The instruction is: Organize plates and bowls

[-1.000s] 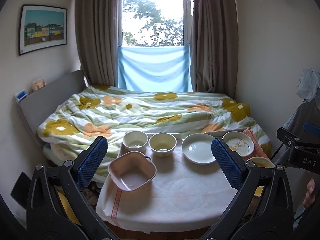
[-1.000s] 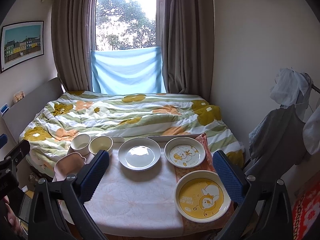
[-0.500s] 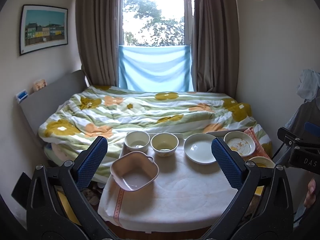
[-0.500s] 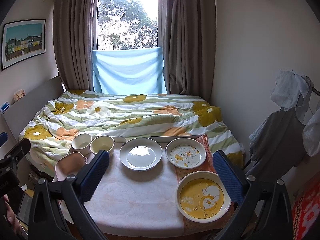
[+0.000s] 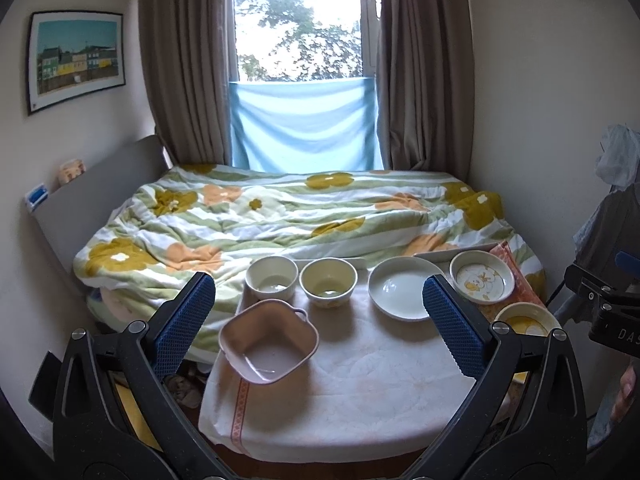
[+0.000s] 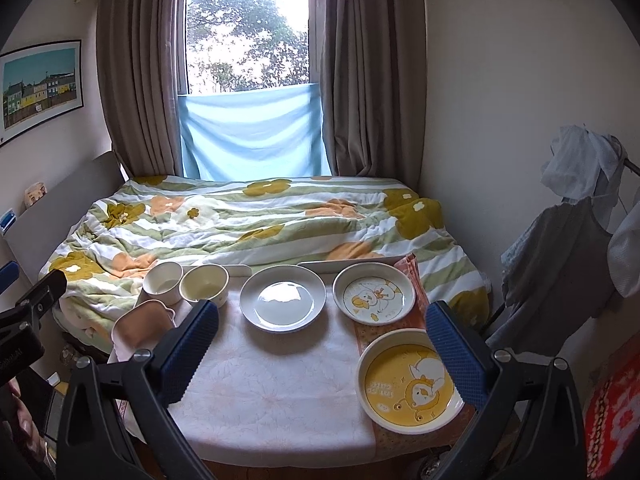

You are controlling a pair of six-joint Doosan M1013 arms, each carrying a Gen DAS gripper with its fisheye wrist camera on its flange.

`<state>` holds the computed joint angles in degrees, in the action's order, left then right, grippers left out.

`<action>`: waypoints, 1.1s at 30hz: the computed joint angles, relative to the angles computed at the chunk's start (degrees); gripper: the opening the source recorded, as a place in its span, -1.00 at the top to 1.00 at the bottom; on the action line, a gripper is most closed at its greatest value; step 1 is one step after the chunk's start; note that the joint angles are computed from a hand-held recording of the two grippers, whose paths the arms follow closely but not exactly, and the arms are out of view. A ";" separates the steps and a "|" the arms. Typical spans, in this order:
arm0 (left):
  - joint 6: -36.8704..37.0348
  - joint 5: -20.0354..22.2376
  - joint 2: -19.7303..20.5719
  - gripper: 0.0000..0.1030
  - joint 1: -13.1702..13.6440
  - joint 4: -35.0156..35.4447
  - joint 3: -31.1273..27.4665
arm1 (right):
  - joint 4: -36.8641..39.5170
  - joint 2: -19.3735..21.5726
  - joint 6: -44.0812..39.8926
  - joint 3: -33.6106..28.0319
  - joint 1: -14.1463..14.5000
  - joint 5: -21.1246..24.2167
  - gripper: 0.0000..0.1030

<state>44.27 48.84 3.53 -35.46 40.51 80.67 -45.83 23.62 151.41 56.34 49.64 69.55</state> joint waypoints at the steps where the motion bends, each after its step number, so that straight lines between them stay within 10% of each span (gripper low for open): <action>1: 3.24 -1.41 0.39 -0.99 0.58 -3.82 -0.29 | 0.61 -0.23 0.78 0.52 -0.16 0.50 -1.00; 14: 26.25 2.21 13.17 -0.99 -0.67 -32.75 -7.47 | 10.75 -10.14 12.26 22.26 -8.02 -4.31 -0.99; 24: 32.57 9.53 24.88 -0.75 -3.08 -43.10 -14.50 | 27.04 -15.01 4.95 35.80 -17.42 -20.01 -0.25; 33: 34.12 14.66 29.68 -0.12 -3.19 -46.93 -18.67 | 37.10 -14.16 -5.66 37.81 -21.07 -26.77 0.33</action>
